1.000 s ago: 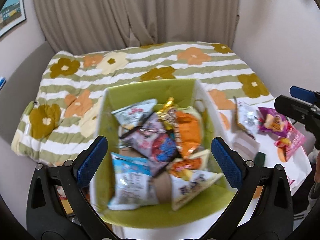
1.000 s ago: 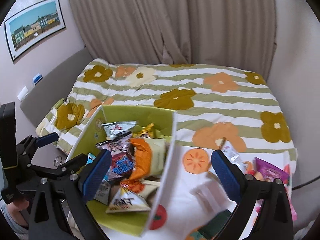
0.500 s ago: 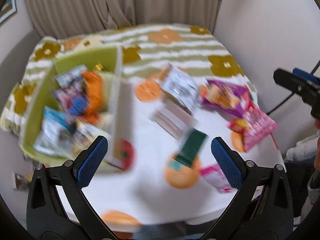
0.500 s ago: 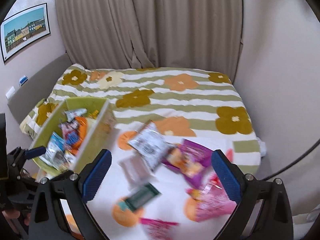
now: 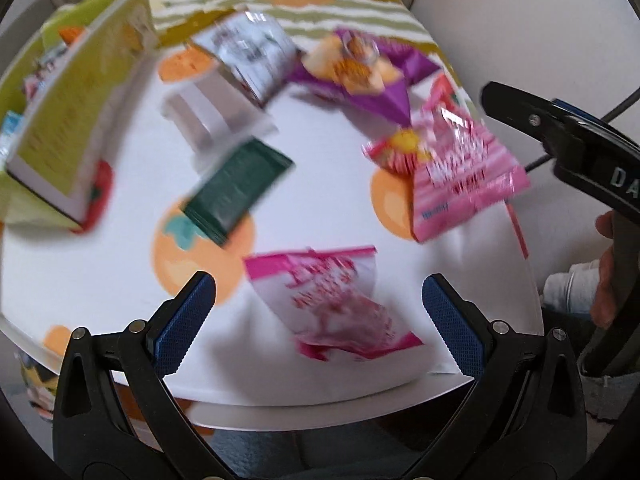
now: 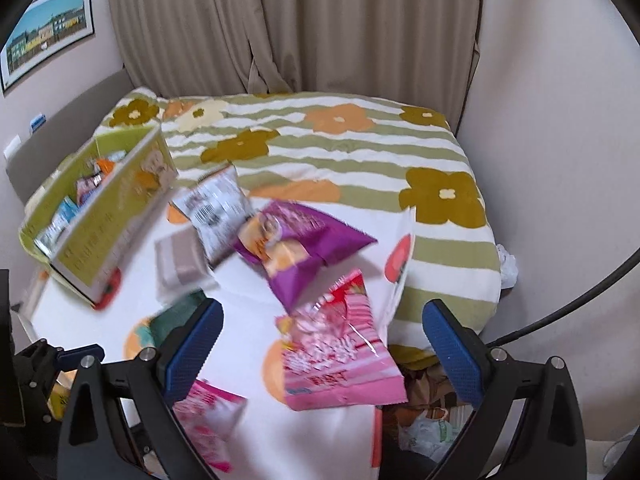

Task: Organize snacks
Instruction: 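Grasp the pink-white candy bag with left tool while right tool grasps the pink marshmallow bag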

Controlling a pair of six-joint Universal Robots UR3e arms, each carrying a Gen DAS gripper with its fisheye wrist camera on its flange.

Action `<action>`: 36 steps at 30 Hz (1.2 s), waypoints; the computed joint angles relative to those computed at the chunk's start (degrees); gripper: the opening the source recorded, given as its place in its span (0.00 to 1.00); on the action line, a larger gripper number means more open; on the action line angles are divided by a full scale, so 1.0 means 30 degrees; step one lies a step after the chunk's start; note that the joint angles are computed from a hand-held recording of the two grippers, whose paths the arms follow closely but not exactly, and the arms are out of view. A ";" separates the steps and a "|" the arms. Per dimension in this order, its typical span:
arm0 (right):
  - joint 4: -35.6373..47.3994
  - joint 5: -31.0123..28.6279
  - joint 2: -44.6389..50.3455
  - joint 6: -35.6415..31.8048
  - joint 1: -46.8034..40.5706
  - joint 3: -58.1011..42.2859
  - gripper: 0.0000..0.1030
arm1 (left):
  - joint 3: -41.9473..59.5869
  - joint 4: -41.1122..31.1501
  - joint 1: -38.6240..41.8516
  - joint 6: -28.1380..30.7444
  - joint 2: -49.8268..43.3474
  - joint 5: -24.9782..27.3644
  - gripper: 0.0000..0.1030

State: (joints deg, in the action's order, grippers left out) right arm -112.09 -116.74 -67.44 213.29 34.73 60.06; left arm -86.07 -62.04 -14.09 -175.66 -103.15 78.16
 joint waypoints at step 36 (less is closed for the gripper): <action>-0.2208 0.0080 0.2455 -0.3920 -0.0460 0.2594 0.96 | -0.4160 0.3702 0.0157 -0.0682 -0.0177 0.0321 0.52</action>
